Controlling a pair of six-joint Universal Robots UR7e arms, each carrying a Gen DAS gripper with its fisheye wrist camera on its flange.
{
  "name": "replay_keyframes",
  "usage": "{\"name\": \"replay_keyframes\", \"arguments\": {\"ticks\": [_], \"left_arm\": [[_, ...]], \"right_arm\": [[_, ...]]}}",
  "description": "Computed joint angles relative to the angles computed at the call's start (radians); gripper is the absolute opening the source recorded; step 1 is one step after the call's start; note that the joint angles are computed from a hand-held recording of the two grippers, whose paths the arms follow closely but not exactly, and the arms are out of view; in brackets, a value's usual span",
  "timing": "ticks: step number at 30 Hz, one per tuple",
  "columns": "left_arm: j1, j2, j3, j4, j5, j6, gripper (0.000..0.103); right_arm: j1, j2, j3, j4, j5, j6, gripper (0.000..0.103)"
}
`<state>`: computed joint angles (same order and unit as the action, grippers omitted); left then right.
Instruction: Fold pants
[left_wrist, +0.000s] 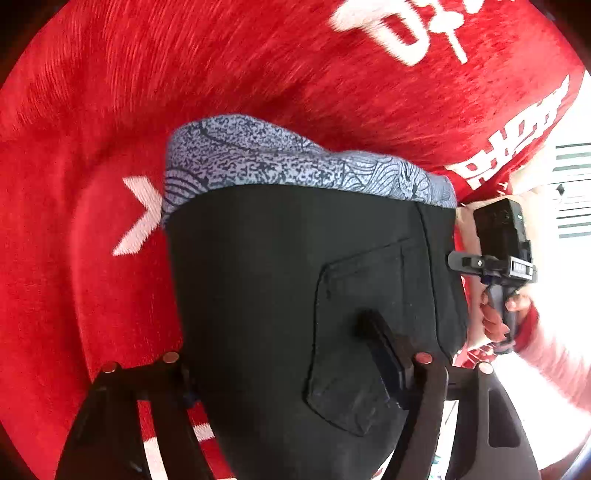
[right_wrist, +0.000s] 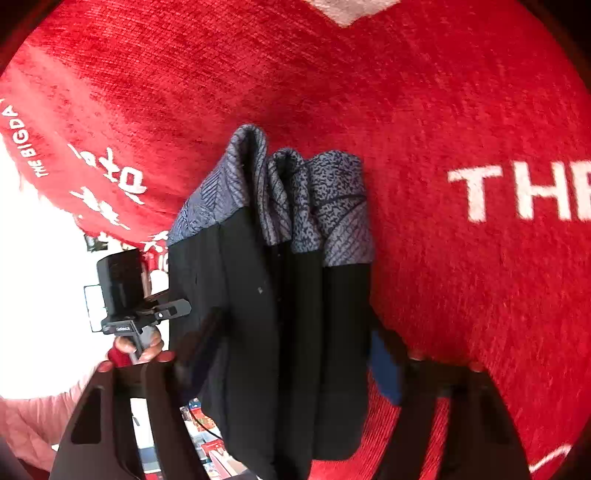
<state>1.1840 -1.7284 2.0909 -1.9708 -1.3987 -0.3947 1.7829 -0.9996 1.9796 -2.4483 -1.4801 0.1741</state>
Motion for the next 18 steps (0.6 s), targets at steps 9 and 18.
{"name": "replay_keyframes", "arguments": {"ticks": [9, 18], "left_arm": [[-0.116, -0.070, -0.014, 0.076, 0.059, -0.090, 0.053], [-0.302, -0.213, 0.005, 0.254, 0.074, -0.281, 0.053]], "right_arm": [[0.003, -0.072, 0.045, -0.030, 0.072, 0.062, 0.039], [0.046, -0.233, 0.150, 0.011, 0.136, 0.115, 0.038]]}}
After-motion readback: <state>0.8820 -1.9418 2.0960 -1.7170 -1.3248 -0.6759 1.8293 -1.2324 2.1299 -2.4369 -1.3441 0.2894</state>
